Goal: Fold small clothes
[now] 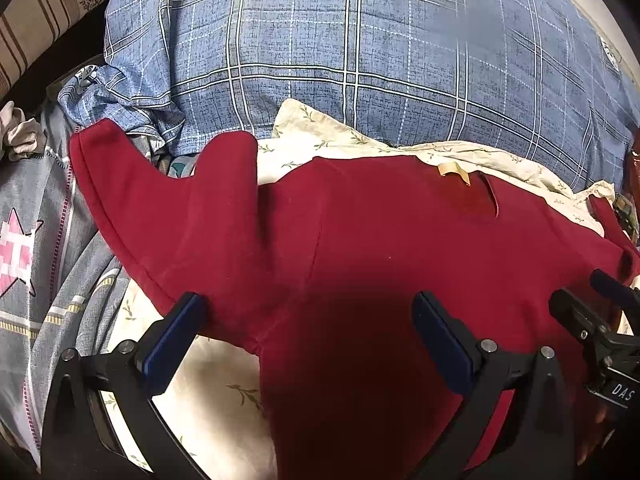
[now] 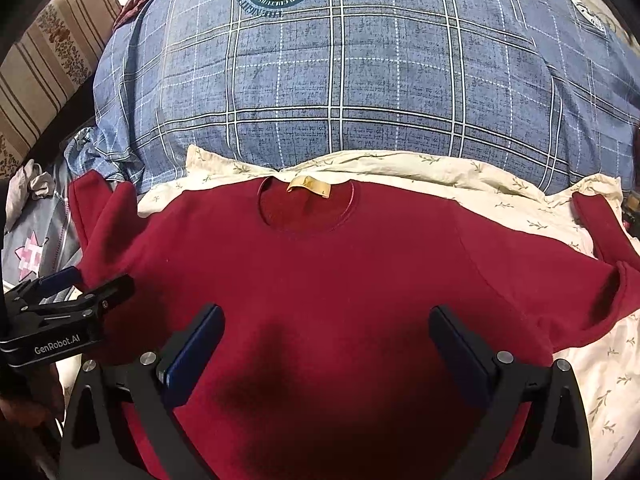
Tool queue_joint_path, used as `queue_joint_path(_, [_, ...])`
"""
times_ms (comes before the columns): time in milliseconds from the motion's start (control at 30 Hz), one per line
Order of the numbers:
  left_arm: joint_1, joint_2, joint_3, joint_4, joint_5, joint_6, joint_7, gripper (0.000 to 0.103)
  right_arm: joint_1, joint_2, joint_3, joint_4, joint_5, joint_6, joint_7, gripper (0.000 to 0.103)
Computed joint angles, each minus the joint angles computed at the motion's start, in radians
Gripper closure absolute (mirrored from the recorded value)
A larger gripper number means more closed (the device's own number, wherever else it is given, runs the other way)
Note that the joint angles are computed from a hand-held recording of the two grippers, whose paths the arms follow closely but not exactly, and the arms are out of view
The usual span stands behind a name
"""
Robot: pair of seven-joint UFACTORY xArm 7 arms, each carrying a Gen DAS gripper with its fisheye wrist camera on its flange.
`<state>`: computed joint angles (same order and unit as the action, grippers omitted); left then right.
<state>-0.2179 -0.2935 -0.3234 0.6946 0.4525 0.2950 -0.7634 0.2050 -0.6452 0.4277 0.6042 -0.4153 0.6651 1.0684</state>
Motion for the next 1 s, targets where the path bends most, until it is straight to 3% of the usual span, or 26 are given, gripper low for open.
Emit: queue_joint_path(1000, [0.007, 0.007, -0.017, 0.005, 0.083, 0.021, -0.064, 0.000, 0.033, 0.032, -0.023, 0.013, 0.026, 0.032, -0.005, 0.001])
